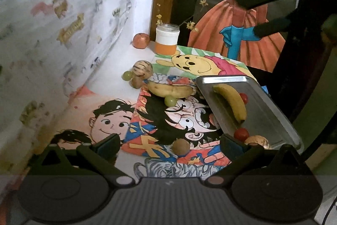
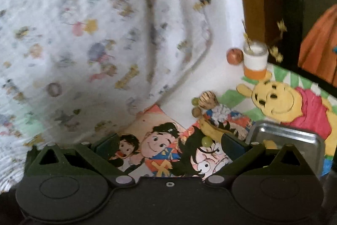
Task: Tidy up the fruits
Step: 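Lift both tools away from the tray toward the fruit pile, then grasp the green grape beneath the banana with the right gripper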
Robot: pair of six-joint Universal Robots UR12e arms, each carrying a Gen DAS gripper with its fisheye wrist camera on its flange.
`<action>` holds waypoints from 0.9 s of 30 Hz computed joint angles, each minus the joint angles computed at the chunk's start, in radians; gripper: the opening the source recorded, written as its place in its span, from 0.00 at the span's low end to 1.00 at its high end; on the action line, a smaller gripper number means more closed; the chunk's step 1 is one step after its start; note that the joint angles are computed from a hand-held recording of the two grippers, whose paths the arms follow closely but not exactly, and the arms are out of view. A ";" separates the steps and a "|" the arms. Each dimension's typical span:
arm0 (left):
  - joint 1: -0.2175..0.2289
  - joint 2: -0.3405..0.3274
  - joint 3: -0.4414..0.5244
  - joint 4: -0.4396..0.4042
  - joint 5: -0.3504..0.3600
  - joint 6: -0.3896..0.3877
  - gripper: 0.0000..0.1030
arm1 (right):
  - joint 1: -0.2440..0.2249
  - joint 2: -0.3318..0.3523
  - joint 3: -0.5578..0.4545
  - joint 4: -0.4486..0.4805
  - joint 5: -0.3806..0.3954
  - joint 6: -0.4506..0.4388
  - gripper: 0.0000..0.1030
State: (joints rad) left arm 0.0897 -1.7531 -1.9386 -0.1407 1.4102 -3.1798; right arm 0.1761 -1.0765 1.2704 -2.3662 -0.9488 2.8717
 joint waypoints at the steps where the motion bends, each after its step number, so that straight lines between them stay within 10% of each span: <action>1: -0.002 -0.006 0.001 0.004 0.001 -0.004 1.00 | 0.001 0.014 -0.007 0.005 0.000 0.009 0.99; 13: -0.020 -0.083 0.024 0.029 0.027 -0.009 0.99 | 0.027 0.150 -0.072 -0.010 -0.048 0.182 0.85; 27: -0.031 -0.128 0.044 0.073 0.025 0.044 0.74 | 0.057 0.219 -0.103 -0.090 -0.126 0.225 0.56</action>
State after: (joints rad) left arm 0.0586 -1.8811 -1.8943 -0.0673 1.4357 -3.1358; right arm 0.2333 -0.8576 1.1674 -2.4557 -1.0749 3.0966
